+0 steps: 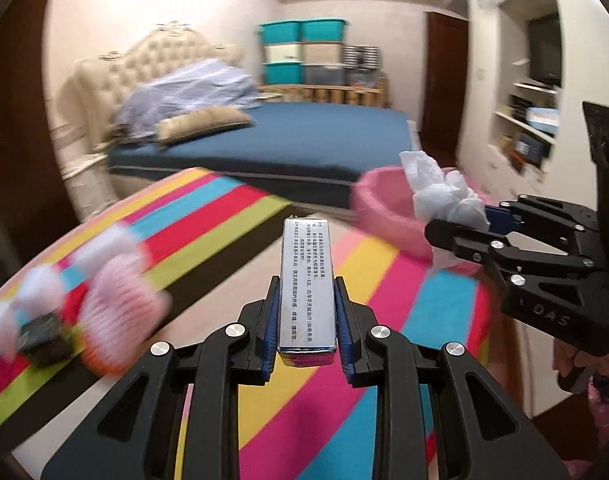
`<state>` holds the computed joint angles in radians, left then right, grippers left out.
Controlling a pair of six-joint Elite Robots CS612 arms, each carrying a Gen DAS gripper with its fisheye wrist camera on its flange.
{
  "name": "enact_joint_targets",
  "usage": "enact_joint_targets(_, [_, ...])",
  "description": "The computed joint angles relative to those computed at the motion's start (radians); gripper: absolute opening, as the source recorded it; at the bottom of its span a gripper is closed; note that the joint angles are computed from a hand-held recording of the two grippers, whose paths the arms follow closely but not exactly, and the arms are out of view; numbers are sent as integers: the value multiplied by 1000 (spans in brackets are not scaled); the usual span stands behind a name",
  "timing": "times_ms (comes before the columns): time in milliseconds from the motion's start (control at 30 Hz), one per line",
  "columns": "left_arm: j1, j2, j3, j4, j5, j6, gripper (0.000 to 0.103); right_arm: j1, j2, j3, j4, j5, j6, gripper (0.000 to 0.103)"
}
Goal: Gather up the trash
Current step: 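Carry the white box and tissue to the pink bin with both tools, then release both items into the pink bin and return both tools over the table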
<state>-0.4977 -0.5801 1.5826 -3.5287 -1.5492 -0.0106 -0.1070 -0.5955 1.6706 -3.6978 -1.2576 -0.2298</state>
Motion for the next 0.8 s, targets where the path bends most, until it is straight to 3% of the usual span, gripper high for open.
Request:
enact_joint_targets(200, [-24, 54, -161, 154, -86, 19, 26, -72, 16, -38, 41, -50, 66, 26])
enact_joint_targets(333, [-44, 91, -256, 226, -120, 22, 26, -109, 28, -66, 82, -41, 92, 27])
enact_joint_targets(567, [-65, 155, -415, 368, -142, 11, 26, -147, 49, -118, 132, -28, 103, 29])
enact_joint_targets(733, [-61, 190, -494, 409, -181, -16, 26, -158, 59, -141, 146, -19, 91, 31])
enact_joint_targets(800, [-59, 201, -519, 429, -201, -22, 26, -168, 63, -150, 161, 9, 88, 37])
